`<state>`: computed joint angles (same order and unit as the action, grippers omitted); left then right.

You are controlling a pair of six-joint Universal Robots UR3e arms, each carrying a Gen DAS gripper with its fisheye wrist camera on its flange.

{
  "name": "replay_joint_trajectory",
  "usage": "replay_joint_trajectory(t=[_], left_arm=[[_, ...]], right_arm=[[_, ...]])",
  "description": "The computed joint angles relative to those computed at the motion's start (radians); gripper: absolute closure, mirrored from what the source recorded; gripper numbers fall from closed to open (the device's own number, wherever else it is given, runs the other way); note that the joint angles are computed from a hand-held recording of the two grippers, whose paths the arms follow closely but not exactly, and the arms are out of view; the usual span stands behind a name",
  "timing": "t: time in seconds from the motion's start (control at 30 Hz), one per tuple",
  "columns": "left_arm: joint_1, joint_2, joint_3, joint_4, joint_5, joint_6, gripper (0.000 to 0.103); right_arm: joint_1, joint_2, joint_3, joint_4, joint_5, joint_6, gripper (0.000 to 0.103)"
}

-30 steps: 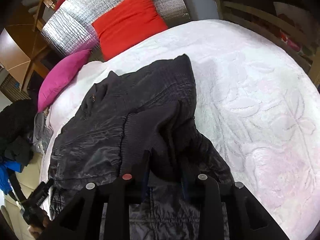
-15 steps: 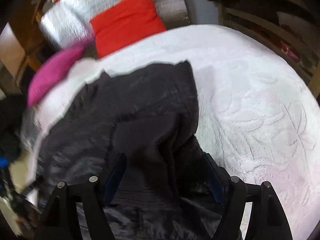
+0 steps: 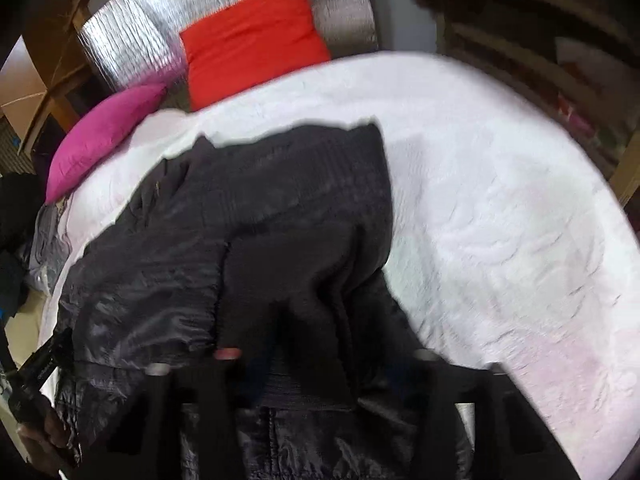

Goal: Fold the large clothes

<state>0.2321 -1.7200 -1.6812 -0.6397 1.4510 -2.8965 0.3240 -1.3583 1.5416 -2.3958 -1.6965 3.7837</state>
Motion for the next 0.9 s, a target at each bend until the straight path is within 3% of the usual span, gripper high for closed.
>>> replay_joint_trajectory(t=[0.07, 0.13, 0.33, 0.4, 0.5, 0.6, 0.7, 0.87, 0.9], left_arm=[[-0.008, -0.009, 0.003, 0.005, 0.017, 0.0, 0.05], [-0.016, -0.025, 0.014, -0.012, 0.033, 0.002, 0.038], [-0.015, 0.006, -0.01, 0.012, 0.026, 0.015, 0.037], [-0.03, -0.008, 0.006, -0.012, 0.048, 0.022, 0.028], [-0.028, -0.006, 0.013, -0.024, 0.046, 0.023, 0.027], [0.003, -0.009, 0.052, -0.086, -0.012, 0.011, 0.022], [0.006, -0.044, 0.105, -0.096, -0.009, -0.02, 0.022], [-0.009, -0.105, 0.156, -0.092, 0.01, -0.025, 0.022], [-0.015, -0.112, 0.157, -0.083, 0.018, -0.021, 0.022]], right_arm=[[-0.003, -0.013, 0.015, -0.018, -0.005, 0.003, 0.073], [-0.005, 0.006, 0.003, 0.0, 0.003, -0.013, 0.073], [-0.018, -0.025, 0.039, -0.048, 0.018, -0.009, 0.073], [-0.038, -0.019, 0.043, -0.033, 0.063, -0.016, 0.07], [-0.067, -0.04, 0.069, -0.056, 0.112, -0.005, 0.069], [-0.117, -0.068, 0.115, -0.122, 0.18, 0.005, 0.031], [-0.157, -0.062, 0.115, -0.164, 0.197, 0.015, 0.031], [-0.193, 0.045, -0.013, -0.119, 0.203, 0.002, 0.031], [-0.194, 0.074, -0.04, -0.108, 0.2, 0.0, 0.036]])
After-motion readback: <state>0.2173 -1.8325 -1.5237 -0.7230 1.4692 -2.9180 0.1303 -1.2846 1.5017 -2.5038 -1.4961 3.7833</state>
